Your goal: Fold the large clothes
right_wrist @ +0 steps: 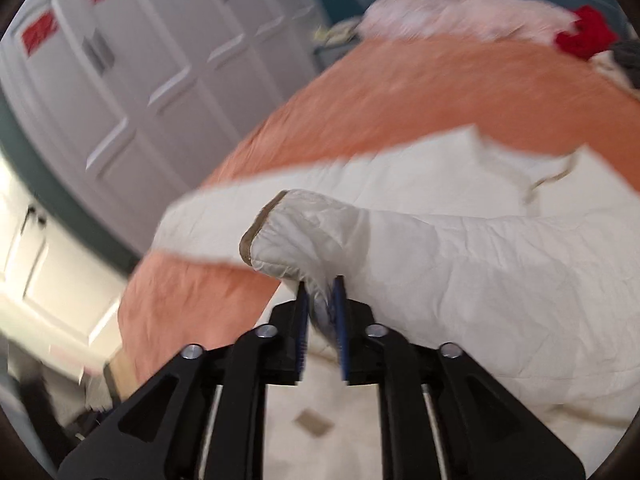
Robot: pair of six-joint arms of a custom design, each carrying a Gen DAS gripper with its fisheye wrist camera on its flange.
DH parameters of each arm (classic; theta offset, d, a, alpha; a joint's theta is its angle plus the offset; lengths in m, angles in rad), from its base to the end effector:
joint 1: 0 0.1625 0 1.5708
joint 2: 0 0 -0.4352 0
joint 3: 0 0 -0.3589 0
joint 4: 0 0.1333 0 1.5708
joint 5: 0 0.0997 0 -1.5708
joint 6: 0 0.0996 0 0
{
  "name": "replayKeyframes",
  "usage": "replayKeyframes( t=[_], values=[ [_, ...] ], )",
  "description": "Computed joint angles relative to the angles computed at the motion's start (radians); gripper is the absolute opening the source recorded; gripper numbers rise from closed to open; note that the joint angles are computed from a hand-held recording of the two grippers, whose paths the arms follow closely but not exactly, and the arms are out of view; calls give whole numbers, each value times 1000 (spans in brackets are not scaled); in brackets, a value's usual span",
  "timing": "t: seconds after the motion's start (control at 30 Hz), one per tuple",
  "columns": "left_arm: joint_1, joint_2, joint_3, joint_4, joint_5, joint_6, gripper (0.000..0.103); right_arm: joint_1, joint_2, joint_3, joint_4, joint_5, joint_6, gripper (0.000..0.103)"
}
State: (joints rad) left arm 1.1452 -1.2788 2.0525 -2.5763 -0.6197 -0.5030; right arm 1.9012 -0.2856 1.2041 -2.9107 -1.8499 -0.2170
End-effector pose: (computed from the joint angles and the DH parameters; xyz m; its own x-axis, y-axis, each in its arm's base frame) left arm -0.0080 -0.5369 0.2951 -0.7248 -0.3665 -0.5834 0.0598 0.8101 -0.5832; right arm 0.3485 -0.6898 -0.0467 -0.8599 -0.3863 0.3336 -0.4927 0.7987 -0.3453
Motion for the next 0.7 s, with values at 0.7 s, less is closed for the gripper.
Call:
replayKeyframes(
  t=[0.7],
  values=[
    [138, 351, -385, -102, -503, 26, 66, -263, -401, 635, -542, -79, 328, 52]
  ],
)
